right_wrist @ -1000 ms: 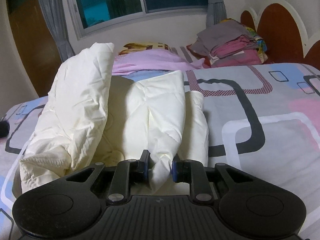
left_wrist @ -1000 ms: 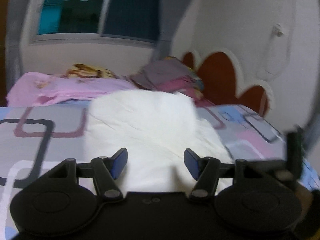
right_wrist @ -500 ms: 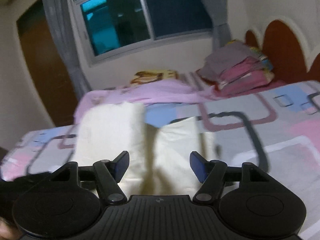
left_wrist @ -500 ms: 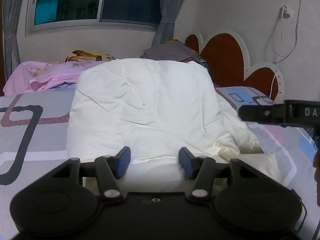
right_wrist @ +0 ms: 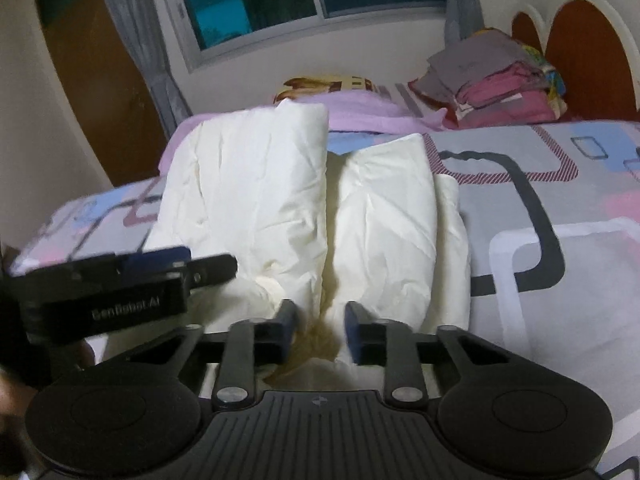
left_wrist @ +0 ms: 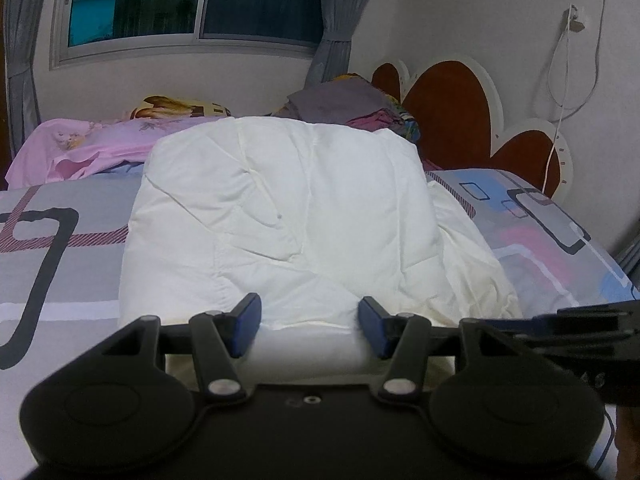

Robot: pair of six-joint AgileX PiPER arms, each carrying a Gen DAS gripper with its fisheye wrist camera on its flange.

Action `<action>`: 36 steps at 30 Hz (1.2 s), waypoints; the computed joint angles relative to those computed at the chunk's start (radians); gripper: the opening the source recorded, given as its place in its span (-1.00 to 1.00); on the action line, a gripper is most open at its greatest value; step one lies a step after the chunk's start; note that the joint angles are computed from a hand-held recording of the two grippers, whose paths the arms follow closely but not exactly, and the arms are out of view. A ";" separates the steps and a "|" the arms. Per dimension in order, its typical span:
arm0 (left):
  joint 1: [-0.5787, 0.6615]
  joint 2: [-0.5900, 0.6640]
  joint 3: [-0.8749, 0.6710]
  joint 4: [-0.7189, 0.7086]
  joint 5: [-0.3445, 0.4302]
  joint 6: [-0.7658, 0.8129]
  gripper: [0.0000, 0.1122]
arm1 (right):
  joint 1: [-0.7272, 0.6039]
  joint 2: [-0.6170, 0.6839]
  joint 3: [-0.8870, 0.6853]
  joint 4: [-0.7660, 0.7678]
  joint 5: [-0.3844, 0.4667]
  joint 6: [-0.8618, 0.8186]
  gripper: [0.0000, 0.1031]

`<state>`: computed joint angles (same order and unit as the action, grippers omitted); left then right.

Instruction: Fold large clothes

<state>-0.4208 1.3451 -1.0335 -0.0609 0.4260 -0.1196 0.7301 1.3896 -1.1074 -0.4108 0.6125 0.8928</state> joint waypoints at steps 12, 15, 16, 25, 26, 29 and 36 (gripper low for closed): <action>0.003 -0.002 0.002 0.007 0.003 0.007 -0.07 | -0.026 -0.113 0.096 -0.043 -0.070 0.142 0.18; -0.002 -0.001 0.003 0.018 -0.001 -0.003 -0.07 | 0.010 -0.133 0.069 -0.082 -0.054 0.163 0.66; -0.002 0.000 0.003 0.018 -0.002 -0.005 -0.07 | 0.007 -0.130 0.058 -0.033 -0.064 0.112 0.66; 0.032 0.018 -0.016 -0.139 0.014 0.155 -0.07 | 0.028 -0.019 0.057 0.037 -0.025 -0.038 -0.84; 0.049 0.022 -0.029 -0.195 0.033 0.213 -0.07 | 0.019 -0.012 0.071 0.017 -0.027 -0.025 -0.89; 0.099 0.021 -0.061 -0.287 0.069 0.300 -0.09 | -0.054 0.007 0.118 0.019 -0.038 -0.002 -1.00; 0.147 0.088 -0.111 -0.188 0.025 0.203 -0.08 | -0.119 0.029 0.177 0.100 -0.143 -0.087 -1.00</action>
<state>-0.2739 1.4326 -1.1448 -0.2486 0.4514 0.0830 0.6111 1.4181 -0.9309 -0.3111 0.4690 0.8056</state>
